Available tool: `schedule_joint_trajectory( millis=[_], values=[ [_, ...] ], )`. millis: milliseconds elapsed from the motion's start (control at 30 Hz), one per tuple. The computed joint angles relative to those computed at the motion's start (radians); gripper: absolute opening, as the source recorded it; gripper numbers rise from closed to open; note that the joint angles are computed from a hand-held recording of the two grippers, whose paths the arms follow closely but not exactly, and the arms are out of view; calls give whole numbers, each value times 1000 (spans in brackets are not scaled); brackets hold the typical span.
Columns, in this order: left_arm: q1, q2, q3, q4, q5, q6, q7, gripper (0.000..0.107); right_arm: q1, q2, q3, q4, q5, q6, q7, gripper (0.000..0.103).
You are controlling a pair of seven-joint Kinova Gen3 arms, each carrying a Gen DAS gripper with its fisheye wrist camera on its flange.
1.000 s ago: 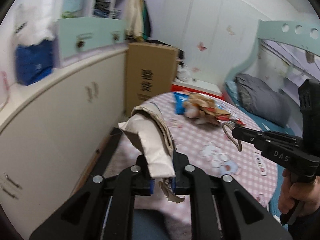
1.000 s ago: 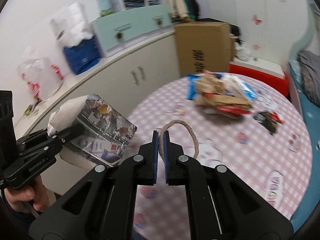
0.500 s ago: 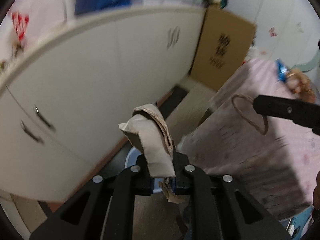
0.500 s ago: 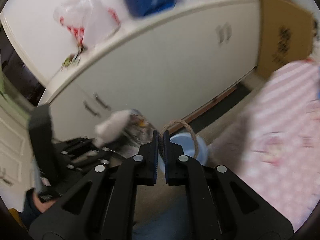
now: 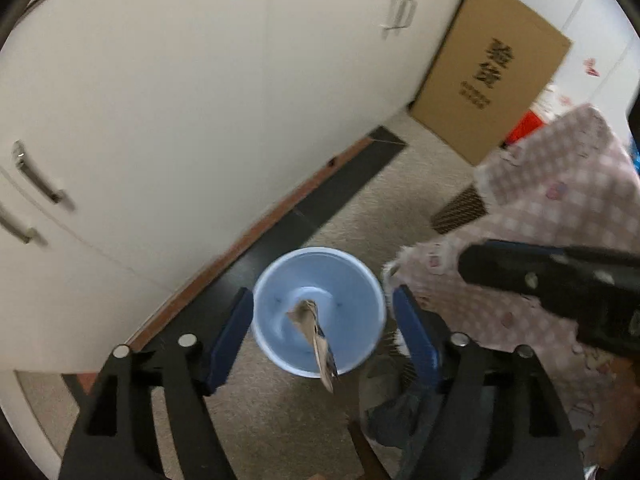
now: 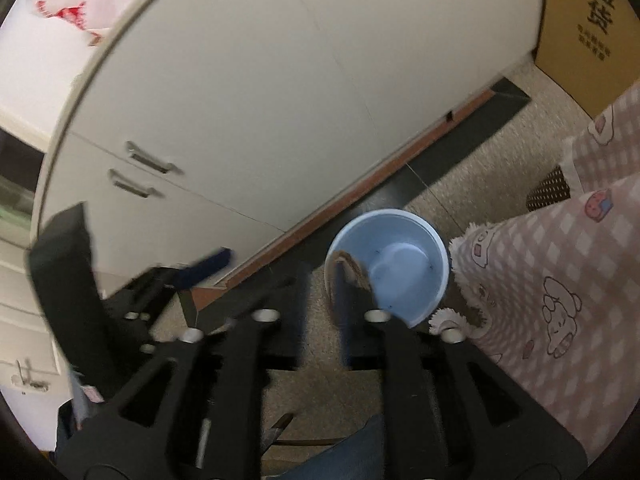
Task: Collect trash
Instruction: 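Carry both items over the blue bin and open both grippers, then bring both grippers back over the table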
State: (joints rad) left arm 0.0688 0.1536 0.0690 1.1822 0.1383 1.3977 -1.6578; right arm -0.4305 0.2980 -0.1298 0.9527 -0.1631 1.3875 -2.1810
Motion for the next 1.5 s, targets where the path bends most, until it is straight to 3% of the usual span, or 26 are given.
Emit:
schedule_joint_trajectory(
  millis=[33,100,167,433,733,900,1133,1233,1500],
  values=[
    [1,1,-5,-6,-14,4,18,74,3,-13,2,21,1,-14,-2,71],
    [-4,-1,-12,-9,-29,4,32,75,-1,-15,4,21,9,-10,-16,76],
    [0,-9,-12,-7,-54,-2,39,76,-24,-16,10,4,53,9,-33,97],
    [55,-68,10,-52,-168,8,94,86,-82,-57,20,-50,185,60,-60,97],
    [154,-100,61,-191,-282,55,199,88,-143,-181,-1,-83,386,92,-104,97],
    [222,-180,113,-143,-398,-78,243,97,-135,-294,-47,-27,487,63,-152,97],
    [268,-195,179,-215,-397,-80,260,97,-60,-418,-143,10,586,103,-192,97],
    [312,-172,216,-282,-437,-31,294,97,-20,-457,-198,2,638,143,-207,97],
    [430,-145,241,-390,-461,-8,365,97,137,-562,-293,-17,711,272,-239,97]
  ],
)
